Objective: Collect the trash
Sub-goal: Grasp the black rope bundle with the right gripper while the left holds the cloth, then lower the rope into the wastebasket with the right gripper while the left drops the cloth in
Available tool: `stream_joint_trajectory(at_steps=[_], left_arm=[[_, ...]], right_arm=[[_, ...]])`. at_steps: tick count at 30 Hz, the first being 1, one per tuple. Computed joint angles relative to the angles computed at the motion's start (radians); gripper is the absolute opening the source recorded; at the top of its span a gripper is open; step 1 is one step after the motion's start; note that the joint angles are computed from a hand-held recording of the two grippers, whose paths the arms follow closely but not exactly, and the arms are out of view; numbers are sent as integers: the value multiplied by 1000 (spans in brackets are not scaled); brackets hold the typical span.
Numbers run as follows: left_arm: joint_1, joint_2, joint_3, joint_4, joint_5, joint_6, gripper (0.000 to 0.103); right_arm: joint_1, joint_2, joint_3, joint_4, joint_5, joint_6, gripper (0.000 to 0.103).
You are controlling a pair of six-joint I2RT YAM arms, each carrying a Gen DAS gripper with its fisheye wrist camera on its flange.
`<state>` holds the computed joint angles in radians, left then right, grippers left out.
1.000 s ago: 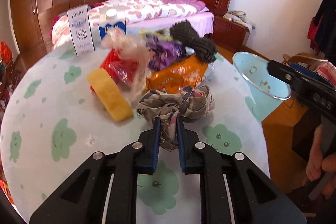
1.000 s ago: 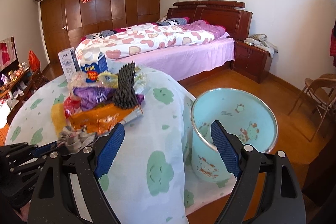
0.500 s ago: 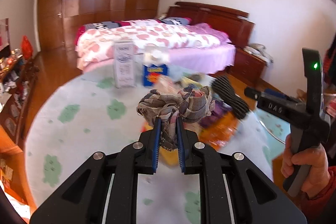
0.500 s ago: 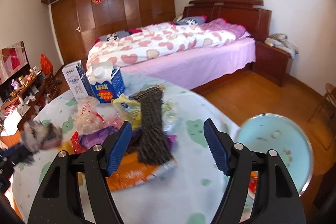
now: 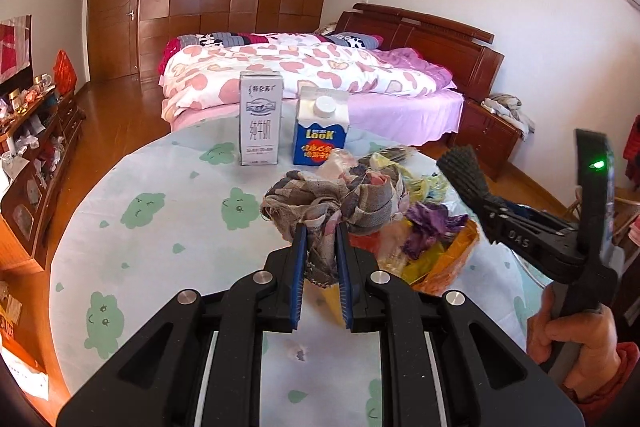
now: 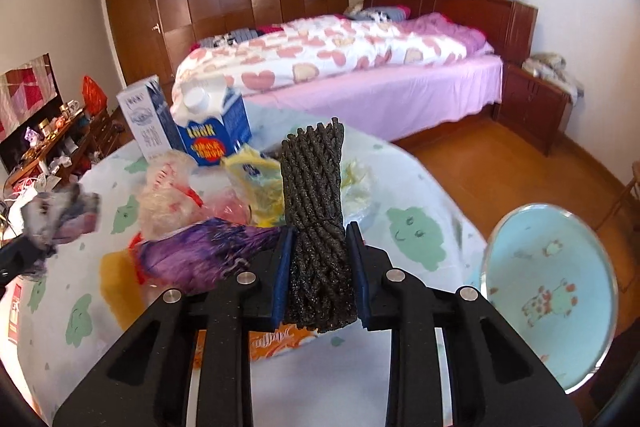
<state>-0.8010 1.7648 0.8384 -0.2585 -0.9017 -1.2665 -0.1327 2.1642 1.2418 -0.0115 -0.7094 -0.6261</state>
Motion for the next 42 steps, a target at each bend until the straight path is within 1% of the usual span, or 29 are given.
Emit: stream_joint_trajectory(at_steps=[1,6,9,12,15,16,18,21,24,32,37,42], left_arm=[[-6,4,8,-5,-4,-2,14],[-37,27,67,-50,-32,-13,14],[-57,41,106,-87,-54,-27,14],[-73,63,151,-126,-66,-38,14],[-86,79,181,-143,-73,-39,14],[-91,86,194,-154,-76,-43,14],[-103,101,227,-175,-82,-45,14],[-118,122,277,-208,-94,-41,15],[-130,144,323,-237,-102,-38,15],[-144,213,426,-266,-100,-8,15],[-144,267,501,-289,-86,15,15],[-139,314,572,-306,-80,54,15]], right_arm=[[-19,-34,-34,20,-23,-5,27],[-86,-119,-96,39,-108,-14,27],[-134,-155,-104,-7,-164,-47,27],[-169,-173,-106,-42,-189,-79,27],[-205,-190,-109,-68,-208,-107,28],[-224,-189,-100,-97,-219,-128,28],[-244,-193,-95,-120,-231,-149,28],[-282,-196,-99,-118,-249,-170,28],[-311,-180,-75,-144,-254,-182,28],[-376,-137,-17,-202,-276,-224,28],[-403,-117,-8,-169,-281,-212,28],[-410,-93,20,-162,-278,-184,28]])
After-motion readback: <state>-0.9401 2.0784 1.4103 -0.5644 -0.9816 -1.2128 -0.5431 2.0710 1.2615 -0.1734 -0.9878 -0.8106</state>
